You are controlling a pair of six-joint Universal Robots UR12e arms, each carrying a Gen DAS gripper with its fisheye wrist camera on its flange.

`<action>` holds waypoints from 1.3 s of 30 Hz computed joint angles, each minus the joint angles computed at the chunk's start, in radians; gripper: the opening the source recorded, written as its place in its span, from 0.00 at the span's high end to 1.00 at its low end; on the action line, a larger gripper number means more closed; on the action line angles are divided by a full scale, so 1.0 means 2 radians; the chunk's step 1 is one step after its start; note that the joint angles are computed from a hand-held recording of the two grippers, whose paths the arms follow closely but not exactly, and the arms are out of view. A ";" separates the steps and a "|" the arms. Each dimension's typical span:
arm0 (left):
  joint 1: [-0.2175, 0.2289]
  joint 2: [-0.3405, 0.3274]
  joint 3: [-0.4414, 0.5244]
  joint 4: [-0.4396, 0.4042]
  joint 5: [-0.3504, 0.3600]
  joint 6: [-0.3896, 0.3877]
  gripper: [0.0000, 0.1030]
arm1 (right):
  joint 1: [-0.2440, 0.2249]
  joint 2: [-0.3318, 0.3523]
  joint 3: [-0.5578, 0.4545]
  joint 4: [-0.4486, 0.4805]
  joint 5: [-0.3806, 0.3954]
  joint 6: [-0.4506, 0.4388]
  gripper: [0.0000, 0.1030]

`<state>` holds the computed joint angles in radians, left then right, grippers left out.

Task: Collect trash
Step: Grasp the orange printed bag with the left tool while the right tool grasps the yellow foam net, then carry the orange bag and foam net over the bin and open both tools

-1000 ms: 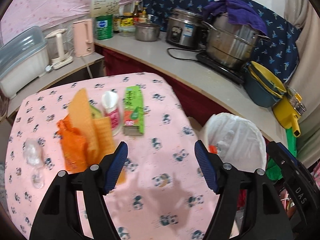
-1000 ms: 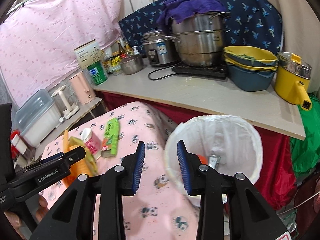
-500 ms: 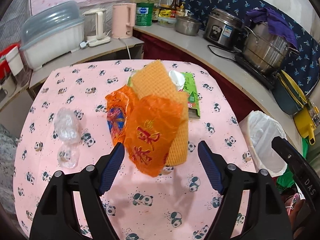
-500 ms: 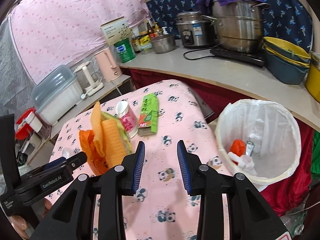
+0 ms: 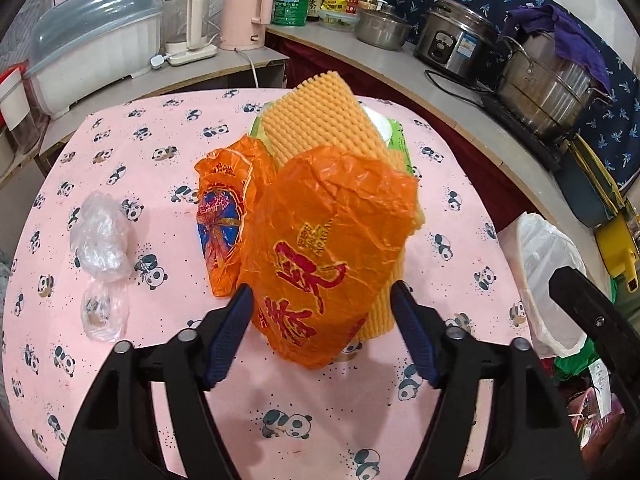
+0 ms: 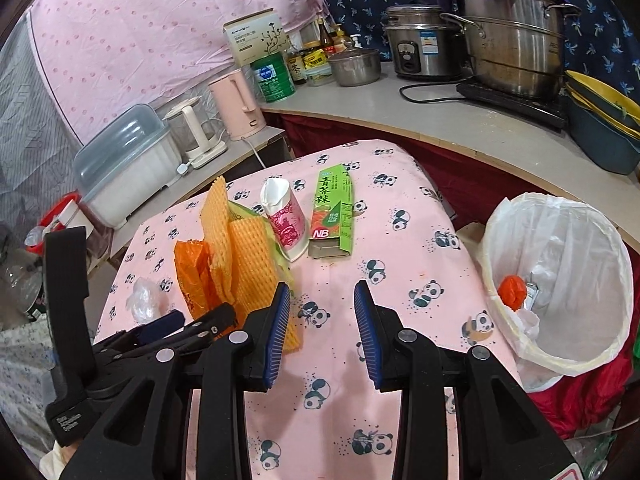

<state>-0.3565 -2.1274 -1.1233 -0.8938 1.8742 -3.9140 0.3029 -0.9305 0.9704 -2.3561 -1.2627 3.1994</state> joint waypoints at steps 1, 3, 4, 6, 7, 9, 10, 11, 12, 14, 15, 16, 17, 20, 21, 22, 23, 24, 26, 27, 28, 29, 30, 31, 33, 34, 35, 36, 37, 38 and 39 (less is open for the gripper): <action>0.002 0.002 -0.003 0.001 -0.006 -0.001 0.45 | 0.001 0.002 -0.004 0.003 0.002 -0.001 0.68; 0.004 0.006 -0.010 0.004 -0.013 0.000 0.59 | 0.003 0.007 -0.012 0.007 0.006 -0.002 0.68; 0.006 0.009 -0.014 0.006 -0.018 0.002 0.62 | 0.004 0.009 -0.016 0.010 0.008 -0.004 0.68; 0.007 0.015 -0.021 0.010 -0.020 0.004 0.78 | 0.007 0.015 -0.025 0.015 0.015 -0.005 0.68; 0.007 0.017 -0.023 0.010 -0.018 0.006 0.81 | 0.008 0.017 -0.028 0.017 0.019 -0.005 0.68; 0.007 0.023 -0.029 0.010 -0.015 0.009 0.92 | 0.011 0.023 -0.038 0.023 0.026 -0.008 0.68; 0.007 0.027 -0.033 0.012 -0.015 0.009 0.93 | 0.013 0.026 -0.043 0.027 0.029 -0.009 0.68; 0.007 0.030 -0.037 0.013 -0.014 0.008 0.94 | 0.015 0.030 -0.048 0.031 0.033 -0.010 0.68; 0.008 0.033 -0.040 0.015 -0.012 0.006 0.94 | 0.017 0.032 -0.051 0.034 0.036 -0.011 0.68; 0.009 0.038 -0.046 0.013 -0.010 0.004 0.94 | 0.021 0.039 -0.062 0.041 0.040 -0.012 0.68; 0.009 0.039 -0.048 0.013 -0.011 0.002 0.94 | 0.022 0.042 -0.067 0.045 0.042 -0.014 0.68; 0.010 0.042 -0.051 0.013 -0.010 0.000 0.94 | 0.024 0.045 -0.071 0.048 0.043 -0.015 0.68; 0.011 0.043 -0.053 0.013 -0.010 -0.002 0.94 | 0.025 0.048 -0.076 0.051 0.043 -0.017 0.68; 0.013 0.047 -0.060 0.015 -0.015 -0.008 0.94 | 0.031 0.059 -0.091 0.064 0.039 -0.025 0.68; 0.014 0.048 -0.062 0.016 -0.018 -0.009 0.94 | 0.032 0.061 -0.094 0.067 0.038 -0.027 0.68; 0.015 0.049 -0.064 0.017 -0.019 -0.010 0.94 | 0.033 0.065 -0.100 0.072 0.036 -0.027 0.68; 0.015 0.050 -0.065 0.018 -0.019 -0.011 0.94 | 0.034 0.068 -0.103 0.075 0.035 -0.027 0.69; 0.015 0.051 -0.066 0.019 -0.018 -0.011 0.94 | 0.035 0.071 -0.108 0.079 0.032 -0.028 0.74; 0.015 0.052 -0.068 0.022 -0.017 -0.013 0.94 | 0.035 0.073 -0.111 0.085 0.032 -0.030 0.90; 0.014 0.053 -0.069 0.024 -0.016 -0.013 0.94 | 0.034 0.072 -0.110 0.084 0.036 -0.028 0.90; 0.014 0.054 -0.068 0.024 -0.015 -0.014 0.94 | 0.034 0.070 -0.106 0.078 0.040 -0.027 0.90; 0.014 0.055 -0.069 0.027 -0.014 -0.015 0.94 | 0.033 0.066 -0.101 0.069 0.040 -0.028 0.90; 0.013 0.056 -0.068 0.028 -0.013 -0.016 0.94 | 0.033 0.062 -0.096 0.060 0.039 -0.030 0.90; 0.013 0.056 -0.067 0.030 -0.011 -0.016 0.95 | 0.032 0.059 -0.093 0.050 0.040 -0.030 0.90; 0.010 0.056 -0.064 0.034 -0.006 -0.013 0.95 | 0.030 0.052 -0.088 0.034 0.046 -0.025 0.90; 0.009 0.057 -0.062 0.037 -0.005 -0.011 0.95 | 0.028 0.050 -0.087 0.027 0.047 -0.021 0.90; 0.007 0.057 -0.059 0.041 0.000 -0.008 0.95 | 0.026 0.046 -0.083 0.014 0.049 -0.015 0.90; 0.005 0.056 -0.056 0.044 0.003 -0.005 0.95 | 0.024 0.044 -0.083 0.007 0.049 -0.011 0.90; 0.003 0.055 -0.051 0.048 0.007 -0.002 0.95 | 0.022 0.040 -0.080 -0.003 0.048 -0.006 0.90; 0.001 0.054 -0.047 0.050 0.010 0.001 0.95 | 0.019 0.038 -0.079 -0.010 0.047 -0.003 0.90; -0.001 0.053 -0.042 0.054 0.012 0.006 0.95 | 0.016 0.033 -0.075 -0.020 0.045 0.002 0.90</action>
